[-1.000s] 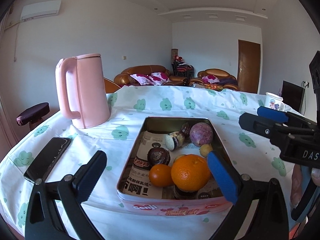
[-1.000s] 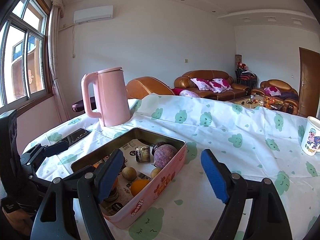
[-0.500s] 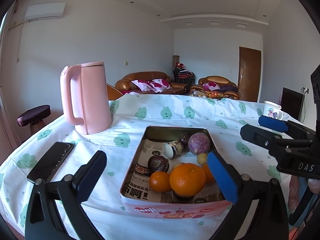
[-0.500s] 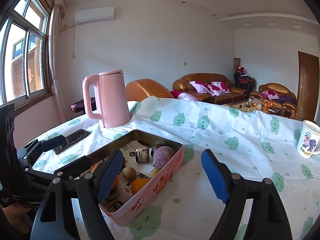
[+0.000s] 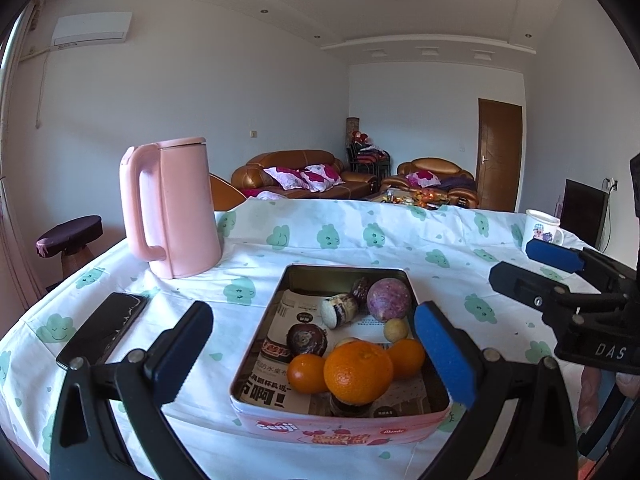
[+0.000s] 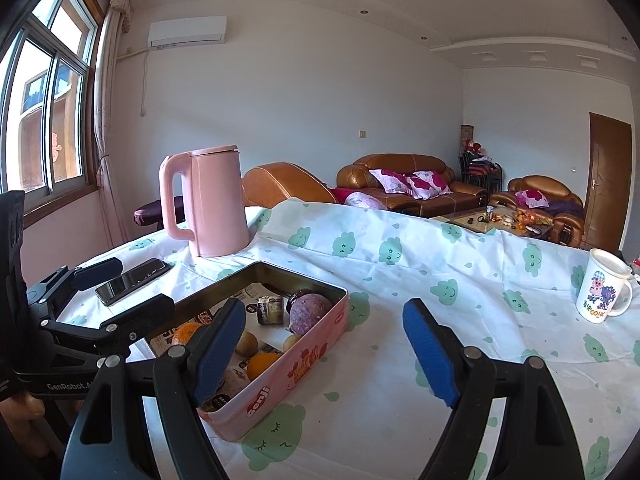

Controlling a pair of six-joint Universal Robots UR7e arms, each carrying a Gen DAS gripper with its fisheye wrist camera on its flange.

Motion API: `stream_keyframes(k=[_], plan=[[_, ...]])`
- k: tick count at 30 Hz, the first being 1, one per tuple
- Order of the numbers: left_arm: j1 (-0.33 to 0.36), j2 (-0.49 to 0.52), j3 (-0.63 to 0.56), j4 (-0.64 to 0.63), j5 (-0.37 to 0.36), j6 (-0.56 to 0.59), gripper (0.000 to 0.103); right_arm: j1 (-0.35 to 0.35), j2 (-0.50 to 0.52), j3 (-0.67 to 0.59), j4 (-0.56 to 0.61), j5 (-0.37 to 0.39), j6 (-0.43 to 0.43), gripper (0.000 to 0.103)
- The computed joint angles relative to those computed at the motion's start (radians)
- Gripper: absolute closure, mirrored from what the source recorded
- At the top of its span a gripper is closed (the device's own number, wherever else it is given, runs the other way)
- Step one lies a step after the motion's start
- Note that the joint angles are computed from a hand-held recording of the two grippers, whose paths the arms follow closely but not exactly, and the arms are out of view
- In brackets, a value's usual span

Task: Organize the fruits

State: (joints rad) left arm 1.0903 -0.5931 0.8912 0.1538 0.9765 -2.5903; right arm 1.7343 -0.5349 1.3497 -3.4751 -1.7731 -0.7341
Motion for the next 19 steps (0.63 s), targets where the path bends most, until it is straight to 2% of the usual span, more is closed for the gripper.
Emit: stream_keyframes(k=[3, 5, 10, 14, 19], plan=[[-0.004, 0.016, -0.024, 0.016, -0.018, -0.015, 0.0, -0.004, -0.008, 0.008, -0.007, 0.0, 0.002, 0.021], [-0.002, 0.024, -0.042, 0.046, -0.001, -0.035, 0.0, -0.007, -0.012, 0.013, -0.012, 0.0, 0.005, 0.021], [-0.007, 0.019, -0.026, 0.02, -0.012, -0.029, 0.0, -0.016, -0.021, 0.021, -0.015, 0.0, 0.018, 0.021], [-0.003, 0.022, -0.036, 0.06, 0.025, -0.047, 0.0, -0.021, -0.023, 0.023, -0.013, -0.002, 0.023, 0.02], [-0.007, 0.019, -0.023, 0.042, 0.011, -0.036, 0.0, -0.025, -0.026, 0.028, -0.007, -0.018, 0.018, 0.02]])
